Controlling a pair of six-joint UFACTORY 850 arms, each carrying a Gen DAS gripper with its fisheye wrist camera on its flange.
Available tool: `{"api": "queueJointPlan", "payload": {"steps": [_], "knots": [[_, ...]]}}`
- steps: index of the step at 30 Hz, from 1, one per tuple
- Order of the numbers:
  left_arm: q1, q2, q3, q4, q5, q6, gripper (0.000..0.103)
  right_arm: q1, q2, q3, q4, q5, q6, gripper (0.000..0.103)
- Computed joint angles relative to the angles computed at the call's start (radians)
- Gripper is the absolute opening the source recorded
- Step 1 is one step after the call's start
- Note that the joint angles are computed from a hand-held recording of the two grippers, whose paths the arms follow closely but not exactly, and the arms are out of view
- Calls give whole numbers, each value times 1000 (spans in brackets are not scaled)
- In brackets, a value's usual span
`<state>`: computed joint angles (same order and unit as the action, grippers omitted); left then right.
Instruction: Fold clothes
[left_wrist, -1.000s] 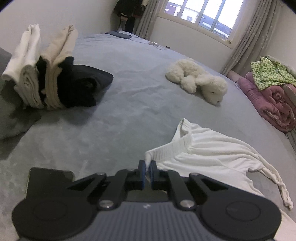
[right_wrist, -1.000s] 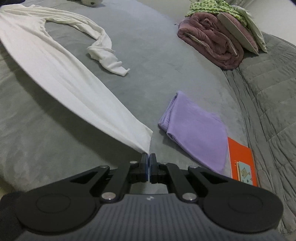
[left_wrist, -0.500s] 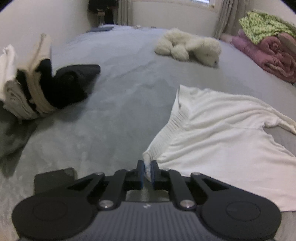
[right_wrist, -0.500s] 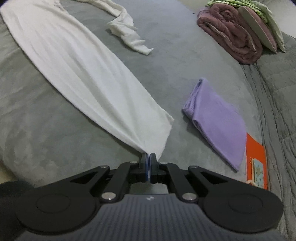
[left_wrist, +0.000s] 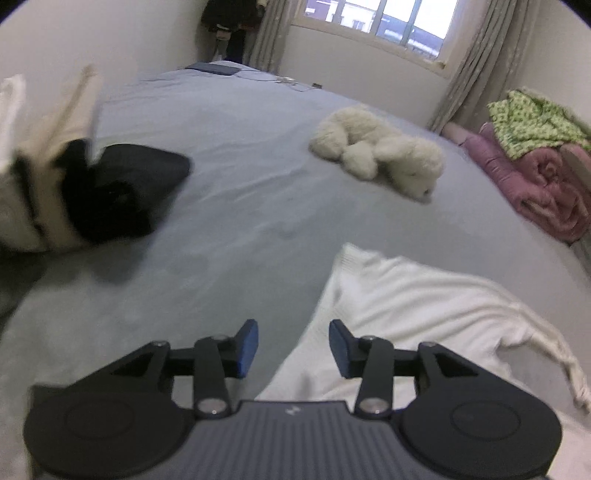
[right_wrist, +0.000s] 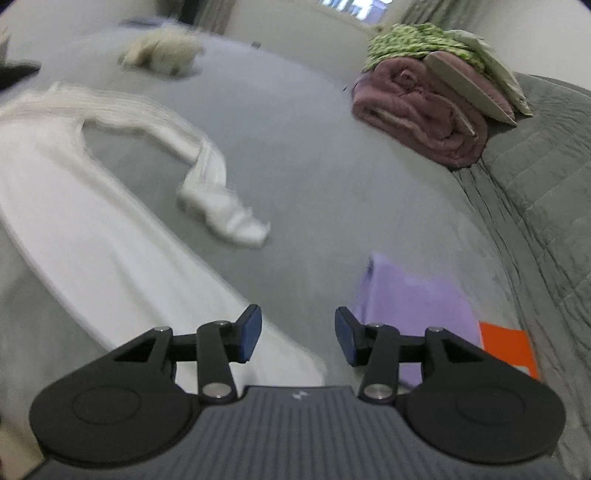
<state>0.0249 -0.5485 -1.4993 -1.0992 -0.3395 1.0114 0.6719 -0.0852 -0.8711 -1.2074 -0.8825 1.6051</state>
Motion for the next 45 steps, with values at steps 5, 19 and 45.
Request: {"api": "queueJointPlan", "payload": {"steps": [5,19,45], "knots": [[-34,-107,-153,19,-40,-58,55,-73,-120,-111,-85,43,106,49],[-109,-358,-479,533,-42,-470,23,-203,-159,-118,-160,293,256,52],[-95,-321,-423,805,190,-851,11,-185,-203,-158,-561,195,471,5]]}}
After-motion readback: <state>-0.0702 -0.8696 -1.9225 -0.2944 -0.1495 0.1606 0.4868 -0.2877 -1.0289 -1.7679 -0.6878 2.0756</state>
